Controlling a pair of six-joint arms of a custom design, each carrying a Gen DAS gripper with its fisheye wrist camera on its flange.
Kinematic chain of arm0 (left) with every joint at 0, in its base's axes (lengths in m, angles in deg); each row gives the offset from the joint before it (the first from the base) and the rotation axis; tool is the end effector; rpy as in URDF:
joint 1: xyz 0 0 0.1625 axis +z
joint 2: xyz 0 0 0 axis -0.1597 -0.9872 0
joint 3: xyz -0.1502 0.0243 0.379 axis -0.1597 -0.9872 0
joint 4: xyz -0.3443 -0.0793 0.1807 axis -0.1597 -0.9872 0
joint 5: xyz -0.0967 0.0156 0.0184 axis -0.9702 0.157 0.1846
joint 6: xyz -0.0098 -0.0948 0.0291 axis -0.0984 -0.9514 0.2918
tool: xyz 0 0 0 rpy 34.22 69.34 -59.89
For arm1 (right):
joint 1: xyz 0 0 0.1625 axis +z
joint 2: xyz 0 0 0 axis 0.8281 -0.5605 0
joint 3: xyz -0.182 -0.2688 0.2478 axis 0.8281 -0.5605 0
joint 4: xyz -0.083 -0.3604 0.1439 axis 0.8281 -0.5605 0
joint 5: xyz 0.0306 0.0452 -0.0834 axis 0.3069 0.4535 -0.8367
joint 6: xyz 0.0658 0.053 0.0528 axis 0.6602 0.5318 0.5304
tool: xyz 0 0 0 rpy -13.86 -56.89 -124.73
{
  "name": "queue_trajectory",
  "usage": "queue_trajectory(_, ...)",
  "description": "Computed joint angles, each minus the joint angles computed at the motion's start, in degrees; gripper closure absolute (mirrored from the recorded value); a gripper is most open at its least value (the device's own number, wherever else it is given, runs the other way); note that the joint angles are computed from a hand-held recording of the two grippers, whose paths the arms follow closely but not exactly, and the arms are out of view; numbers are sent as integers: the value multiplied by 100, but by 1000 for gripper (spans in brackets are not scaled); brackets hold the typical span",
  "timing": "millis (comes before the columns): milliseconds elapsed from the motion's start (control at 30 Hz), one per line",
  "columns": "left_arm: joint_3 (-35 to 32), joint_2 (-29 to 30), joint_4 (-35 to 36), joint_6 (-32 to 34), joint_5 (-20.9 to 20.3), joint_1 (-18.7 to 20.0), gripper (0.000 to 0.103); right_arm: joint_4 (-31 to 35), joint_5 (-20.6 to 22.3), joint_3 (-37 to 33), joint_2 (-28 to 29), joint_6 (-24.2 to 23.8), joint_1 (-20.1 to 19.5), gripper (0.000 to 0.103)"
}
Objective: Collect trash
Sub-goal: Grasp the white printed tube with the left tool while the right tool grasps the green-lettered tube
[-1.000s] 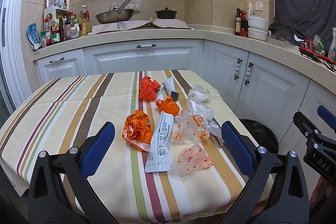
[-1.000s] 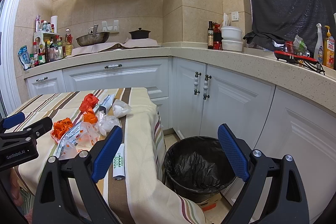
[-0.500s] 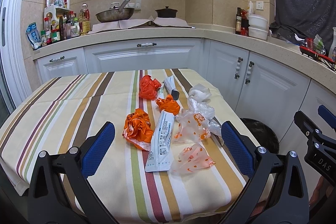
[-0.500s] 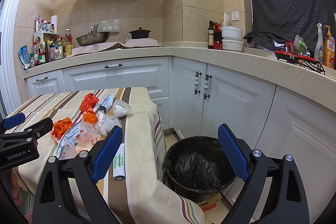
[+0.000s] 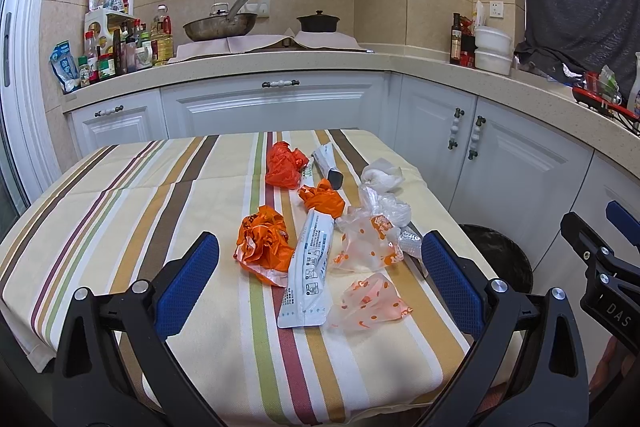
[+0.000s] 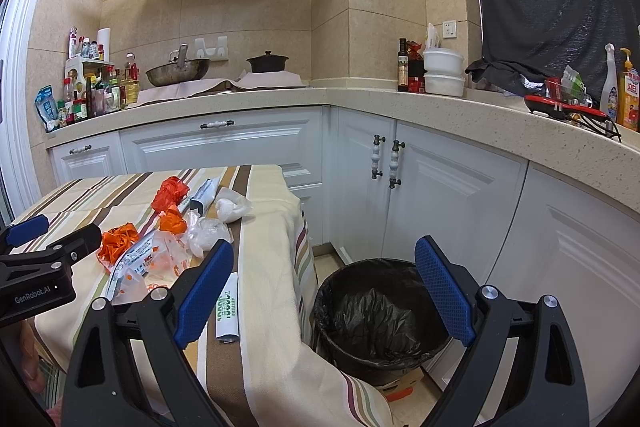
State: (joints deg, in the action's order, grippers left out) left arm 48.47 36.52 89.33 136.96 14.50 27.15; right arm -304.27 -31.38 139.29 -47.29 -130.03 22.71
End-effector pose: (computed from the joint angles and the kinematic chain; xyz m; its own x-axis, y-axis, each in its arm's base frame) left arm -0.3851 -0.3540 -0.0120 -0.6776 0.3007 -0.6711 0.7254 0.4239 -0.5423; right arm 0.0494 -0.2821 0.3175 -0.6723 0.3514 0.6515 -0.5678 0.3199 -0.7585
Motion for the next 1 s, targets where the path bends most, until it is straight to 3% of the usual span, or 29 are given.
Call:
queue_trajectory(267,119,-64,-112,56,168,78,4,12,-124,-78,154,20,97,14)
queue_trajectory(367,26,-28,71,72,329,170,4,-102,302,-112,540,55,-265,14)
queue_trajectory(600,99,-6,462,-261,491,411,4,554,624,-176,658,-15,-433,14)
queue_trajectory(700,171,-44,486,-322,505,482,4,829,641,-249,809,-73,-447,24)
queue_trajectory(767,167,-57,540,-370,516,523,5,1255,619,-318,696,-69,-468,44)
queue_trajectory(1000,117,-46,566,-245,663,602,20,1734,691,-376,655,-11,-613,47)
